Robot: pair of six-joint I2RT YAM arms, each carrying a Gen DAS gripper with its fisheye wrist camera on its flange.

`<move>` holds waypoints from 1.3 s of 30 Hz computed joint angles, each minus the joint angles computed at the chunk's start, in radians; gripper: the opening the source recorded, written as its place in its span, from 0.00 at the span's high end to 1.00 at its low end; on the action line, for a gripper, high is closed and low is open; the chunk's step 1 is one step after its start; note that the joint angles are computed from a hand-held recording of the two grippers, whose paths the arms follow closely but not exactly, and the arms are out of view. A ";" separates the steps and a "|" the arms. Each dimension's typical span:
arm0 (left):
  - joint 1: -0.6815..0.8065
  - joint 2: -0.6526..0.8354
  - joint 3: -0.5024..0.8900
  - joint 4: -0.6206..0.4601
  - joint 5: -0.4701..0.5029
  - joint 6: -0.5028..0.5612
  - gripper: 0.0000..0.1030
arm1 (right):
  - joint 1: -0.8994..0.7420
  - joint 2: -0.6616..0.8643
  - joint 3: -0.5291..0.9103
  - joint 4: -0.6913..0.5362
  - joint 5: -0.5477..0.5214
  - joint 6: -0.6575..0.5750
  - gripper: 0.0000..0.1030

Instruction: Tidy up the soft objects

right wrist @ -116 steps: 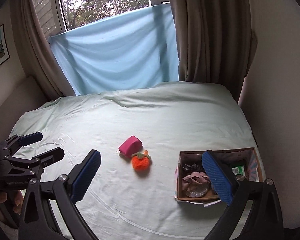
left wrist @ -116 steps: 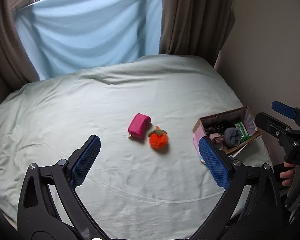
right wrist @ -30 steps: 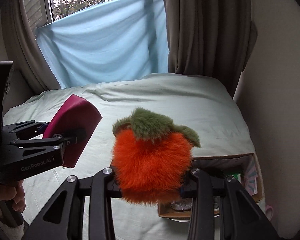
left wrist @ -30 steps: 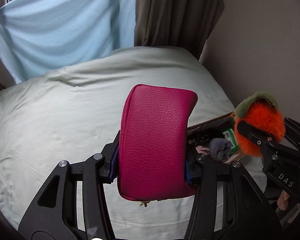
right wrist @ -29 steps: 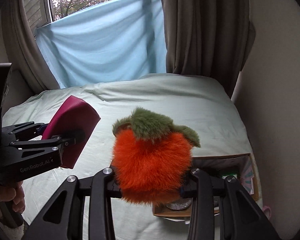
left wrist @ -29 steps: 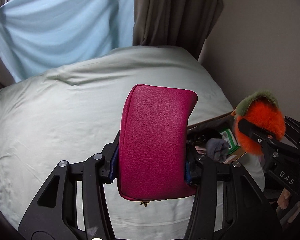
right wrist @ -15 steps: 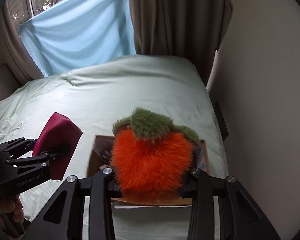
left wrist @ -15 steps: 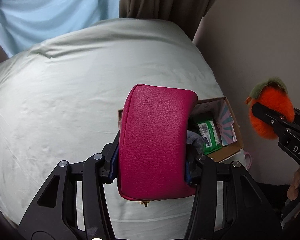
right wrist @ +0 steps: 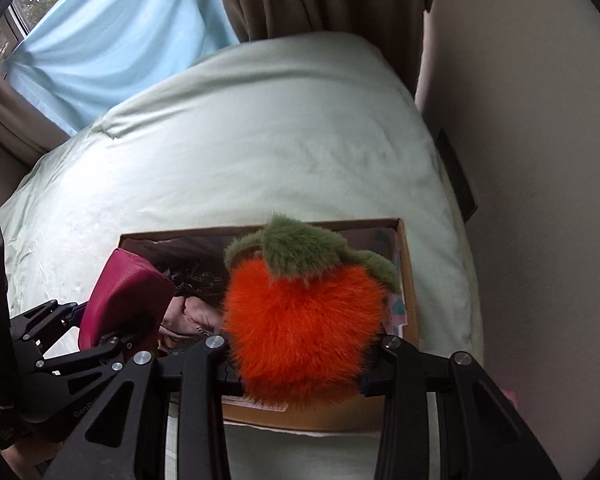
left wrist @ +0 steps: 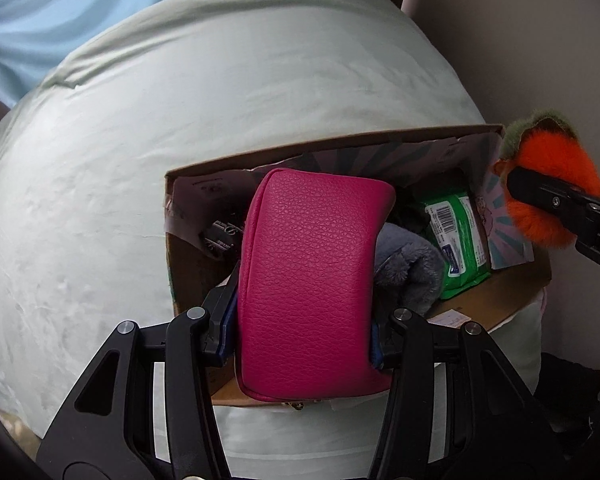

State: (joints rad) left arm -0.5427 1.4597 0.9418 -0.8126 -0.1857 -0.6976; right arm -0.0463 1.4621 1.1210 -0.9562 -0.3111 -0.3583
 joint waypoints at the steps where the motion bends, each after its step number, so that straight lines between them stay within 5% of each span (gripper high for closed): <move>1: 0.003 0.012 -0.002 0.008 0.012 0.004 0.56 | -0.003 0.011 -0.003 0.001 -0.004 -0.008 0.67; 3: 0.017 0.015 -0.010 0.032 0.063 0.030 0.55 | -0.002 0.036 0.004 -0.003 -0.010 -0.017 0.65; 5: 0.015 0.028 0.007 0.015 0.071 0.041 0.49 | -0.011 0.057 0.008 -0.002 -0.033 -0.016 0.53; 7: 0.010 0.036 0.024 0.001 0.073 0.046 0.19 | -0.027 0.079 0.011 -0.006 -0.070 0.002 0.31; 8: 0.006 0.029 0.026 -0.009 0.066 0.044 0.00 | -0.031 0.083 0.013 -0.010 -0.079 0.006 0.11; 9: 0.002 0.013 0.022 -0.013 0.060 0.042 0.00 | -0.038 0.079 0.009 -0.003 -0.088 0.011 0.03; 23: 0.000 -0.181 0.024 -0.154 0.040 0.028 0.00 | -0.036 -0.037 0.014 -0.071 -0.061 0.064 0.03; 32: 0.019 -0.412 0.211 -0.452 -0.049 0.043 0.00 | 0.025 -0.221 0.174 -0.291 -0.064 0.148 0.03; 39: 0.107 -0.568 0.481 -0.700 -0.096 0.103 0.00 | 0.208 -0.324 0.378 -0.430 -0.015 0.317 0.03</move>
State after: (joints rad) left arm -0.4360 0.8922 1.4229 -1.5129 -0.2814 -0.5950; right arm 0.1613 1.1384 1.4994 -1.3859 -0.3257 -0.0414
